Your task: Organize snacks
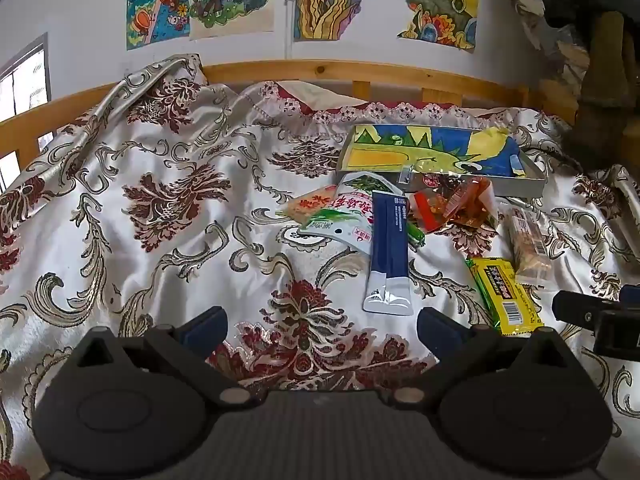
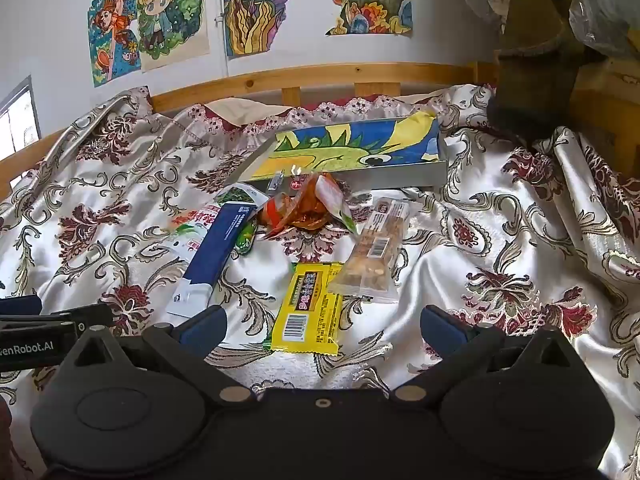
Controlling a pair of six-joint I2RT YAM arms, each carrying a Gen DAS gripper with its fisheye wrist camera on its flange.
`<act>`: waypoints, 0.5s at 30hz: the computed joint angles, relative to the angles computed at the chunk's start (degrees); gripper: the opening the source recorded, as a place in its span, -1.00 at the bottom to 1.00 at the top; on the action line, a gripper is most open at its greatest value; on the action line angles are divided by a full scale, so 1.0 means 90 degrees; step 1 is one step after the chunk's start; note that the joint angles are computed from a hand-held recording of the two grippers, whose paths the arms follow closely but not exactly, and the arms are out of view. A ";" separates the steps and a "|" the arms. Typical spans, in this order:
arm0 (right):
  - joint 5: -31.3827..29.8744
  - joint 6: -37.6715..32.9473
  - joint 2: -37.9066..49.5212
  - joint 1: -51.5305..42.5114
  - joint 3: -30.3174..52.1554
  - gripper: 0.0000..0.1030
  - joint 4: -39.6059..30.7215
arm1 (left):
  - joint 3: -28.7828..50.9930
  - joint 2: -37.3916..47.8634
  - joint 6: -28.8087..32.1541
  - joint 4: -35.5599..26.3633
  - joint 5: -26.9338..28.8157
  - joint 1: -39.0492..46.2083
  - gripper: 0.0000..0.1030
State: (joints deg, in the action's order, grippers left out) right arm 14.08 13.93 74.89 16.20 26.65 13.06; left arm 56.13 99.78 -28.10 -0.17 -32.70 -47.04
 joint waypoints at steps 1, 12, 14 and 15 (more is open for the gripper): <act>0.0000 0.0000 0.0000 0.0000 0.0000 0.99 0.0000 | -0.0002 0.0000 0.0010 0.0009 -0.0006 -0.0003 0.99; 0.0001 0.0004 0.0015 0.0007 -0.0006 0.99 0.0015 | -0.0009 0.0032 0.0040 0.0028 -0.0039 -0.0022 0.99; 0.0009 0.0010 0.0014 0.0016 -0.0015 0.99 0.0024 | -0.0020 0.0013 0.0049 0.0030 -0.0029 -0.0021 0.99; -0.0010 0.0013 0.0017 -0.0004 0.0000 0.99 0.0002 | -0.0016 0.0014 0.0051 0.0025 -0.0028 -0.0022 0.99</act>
